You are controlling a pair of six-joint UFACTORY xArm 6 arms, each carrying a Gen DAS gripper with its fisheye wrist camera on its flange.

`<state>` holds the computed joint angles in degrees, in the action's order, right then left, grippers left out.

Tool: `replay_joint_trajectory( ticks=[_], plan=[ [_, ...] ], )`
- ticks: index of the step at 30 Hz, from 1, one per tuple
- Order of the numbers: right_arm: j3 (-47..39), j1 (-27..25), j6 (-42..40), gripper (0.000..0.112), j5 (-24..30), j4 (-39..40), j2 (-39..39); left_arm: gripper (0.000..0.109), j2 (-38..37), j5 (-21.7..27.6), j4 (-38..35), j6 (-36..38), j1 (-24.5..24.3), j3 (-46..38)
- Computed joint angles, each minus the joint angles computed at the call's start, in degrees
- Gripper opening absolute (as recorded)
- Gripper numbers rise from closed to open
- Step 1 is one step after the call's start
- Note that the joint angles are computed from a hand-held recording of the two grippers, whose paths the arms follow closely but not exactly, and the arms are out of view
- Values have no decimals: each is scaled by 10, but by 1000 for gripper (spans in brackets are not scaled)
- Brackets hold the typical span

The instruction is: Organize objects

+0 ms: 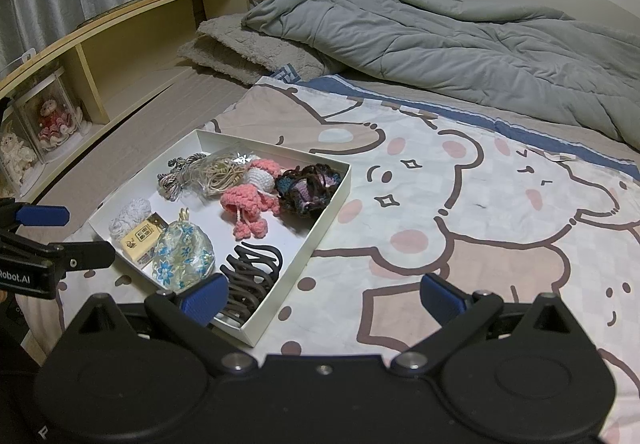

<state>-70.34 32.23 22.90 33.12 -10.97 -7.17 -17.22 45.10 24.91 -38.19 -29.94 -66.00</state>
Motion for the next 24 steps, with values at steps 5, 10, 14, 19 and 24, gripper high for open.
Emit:
replay_joint_trajectory(
  ticks=[5, 10, 14, 19, 24],
  plan=[
    [0, 2, 2, 103, 1, -2, 0, 102, 2, 1, 1, 1, -2, -3],
    [0, 5, 7, 103, 2, -5, 0, 102, 1, -2, -6, 5, -1, -1],
    [0, 4, 5, 103, 2, -4, 0, 102, 1, -3, -5, 5, -1, 0],
    [-1, 3, 4, 103, 3, -3, 0, 102, 0, -2, -8, 7, 0, 0],
    [0, 4, 3, 103, 3, -1, 0, 102, -1, -5, -10, 12, 1, 2]
  ],
)
